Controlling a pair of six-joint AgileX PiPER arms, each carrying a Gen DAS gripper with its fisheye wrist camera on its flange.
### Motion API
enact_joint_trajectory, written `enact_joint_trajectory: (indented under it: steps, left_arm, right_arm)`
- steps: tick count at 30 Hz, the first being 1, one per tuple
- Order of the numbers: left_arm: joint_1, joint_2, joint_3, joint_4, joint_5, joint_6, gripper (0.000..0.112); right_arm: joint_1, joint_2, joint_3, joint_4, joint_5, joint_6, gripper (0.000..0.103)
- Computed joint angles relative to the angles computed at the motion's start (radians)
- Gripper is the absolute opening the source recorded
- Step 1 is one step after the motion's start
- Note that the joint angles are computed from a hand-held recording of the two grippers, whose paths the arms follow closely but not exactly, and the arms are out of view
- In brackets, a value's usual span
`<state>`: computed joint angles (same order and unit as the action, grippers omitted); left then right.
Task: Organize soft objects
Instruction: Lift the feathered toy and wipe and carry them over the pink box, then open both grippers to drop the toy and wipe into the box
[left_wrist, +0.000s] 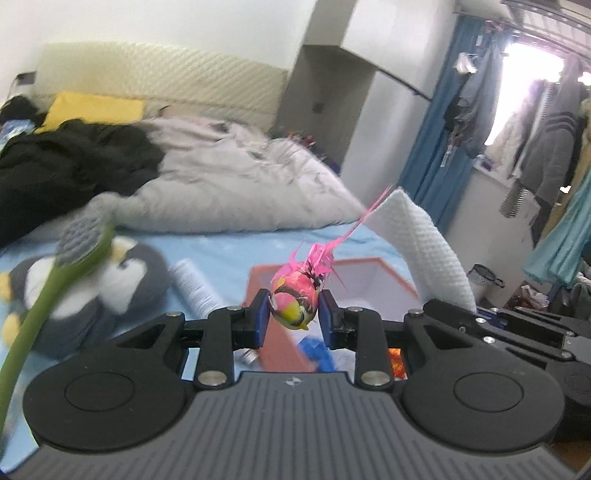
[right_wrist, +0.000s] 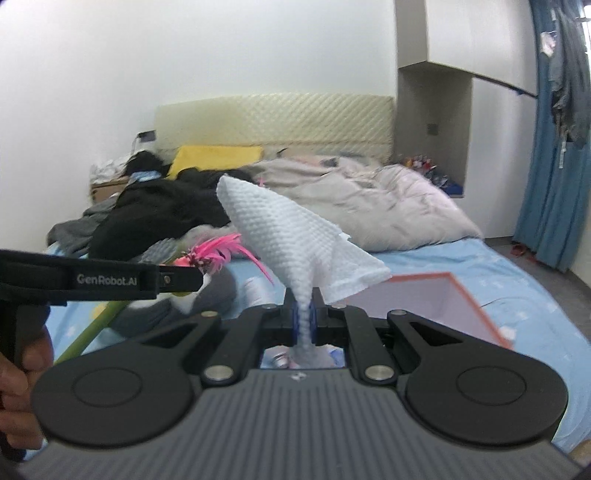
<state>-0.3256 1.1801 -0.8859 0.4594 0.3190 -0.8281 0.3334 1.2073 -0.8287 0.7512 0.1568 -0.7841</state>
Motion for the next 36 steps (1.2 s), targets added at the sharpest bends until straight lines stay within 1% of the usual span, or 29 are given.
enact_joint_trajectory:
  steps: [3, 5, 7, 9, 10, 12, 13, 15, 18, 20, 22, 24, 26, 27, 31, 34, 36]
  left_arm:
    - [-0.009, 0.083, -0.087, -0.099, -0.013, 0.107, 0.033]
    - [-0.025, 0.145, -0.154, -0.118, 0.002, 0.137, 0.033]
    - [-0.022, 0.217, -0.235, -0.25, 0.023, 0.274, 0.033]
    - [-0.015, 0.285, -0.303, -0.375, 0.034, 0.407, 0.033]
    - [-0.015, 0.324, -0.344, -0.426, 0.051, 0.466, 0.033]
    - [-0.01, 0.404, -0.423, -0.489, 0.082, 0.525, 0.033]
    - [-0.004, 0.45, -0.472, -0.544, 0.113, 0.582, 0.033]
    - [0.005, 0.536, -0.557, -0.611, 0.161, 0.642, 0.033]
    - [0.001, 0.659, -0.679, -0.617, 0.222, 0.652, 0.033]
    - [0.01, 0.742, -0.764, -0.662, 0.278, 0.695, 0.033]
    - [0.02, 0.821, -0.838, -0.684, 0.32, 0.697, 0.033]
    - [0.032, 0.893, -0.916, -0.709, 0.376, 0.719, 0.033]
    - [0.037, 0.958, -0.991, -0.708, 0.43, 0.722, 0.033]
    - [0.034, 0.974, -1.0, -0.69, 0.435, 0.713, 0.033]
    - [0.036, 1.081, -1.132, -0.639, 0.518, 0.682, 0.033]
    - [0.039, 1.159, -1.237, -0.616, 0.573, 0.674, 0.033]
    - [0.035, 1.194, -1.278, -0.588, 0.591, 0.657, 0.033]
  right_arm:
    - [-0.062, 0.025, -0.041, 0.059, 0.026, -0.053, 0.01]
    - [-0.091, 0.049, -0.069, -0.01, 0.021, 0.014, 0.01]
    - [-0.134, 0.083, -0.106, -0.011, 0.047, 0.013, 0.01]
    - [-0.183, 0.13, -0.155, -0.006, 0.095, 0.016, 0.01]
    - [-0.199, 0.156, -0.177, -0.021, 0.111, 0.032, 0.01]
    - [-0.225, 0.209, -0.217, -0.113, 0.125, 0.121, 0.01]
    - [-0.238, 0.238, -0.237, -0.151, 0.137, 0.158, 0.01]
    - [-0.262, 0.308, -0.3, -0.194, 0.191, 0.213, 0.01]
    - [-0.29, 0.407, -0.386, -0.302, 0.251, 0.313, 0.01]
    - [-0.309, 0.469, -0.437, -0.319, 0.29, 0.334, 0.01]
    - [-0.323, 0.526, -0.48, -0.34, 0.316, 0.363, 0.01]
    - [-0.33, 0.564, -0.5, -0.354, 0.327, 0.388, 0.01]
    - [-0.342, 0.601, -0.515, -0.322, 0.346, 0.372, 0.01]
    - [-0.345, 0.616, -0.515, -0.302, 0.347, 0.355, 0.01]
    - [-0.344, 0.671, -0.524, -0.261, 0.349, 0.307, 0.011]
    - [-0.337, 0.722, -0.546, -0.29, 0.346, 0.329, 0.011]
    - [-0.337, 0.758, -0.569, -0.3, 0.354, 0.342, 0.011]
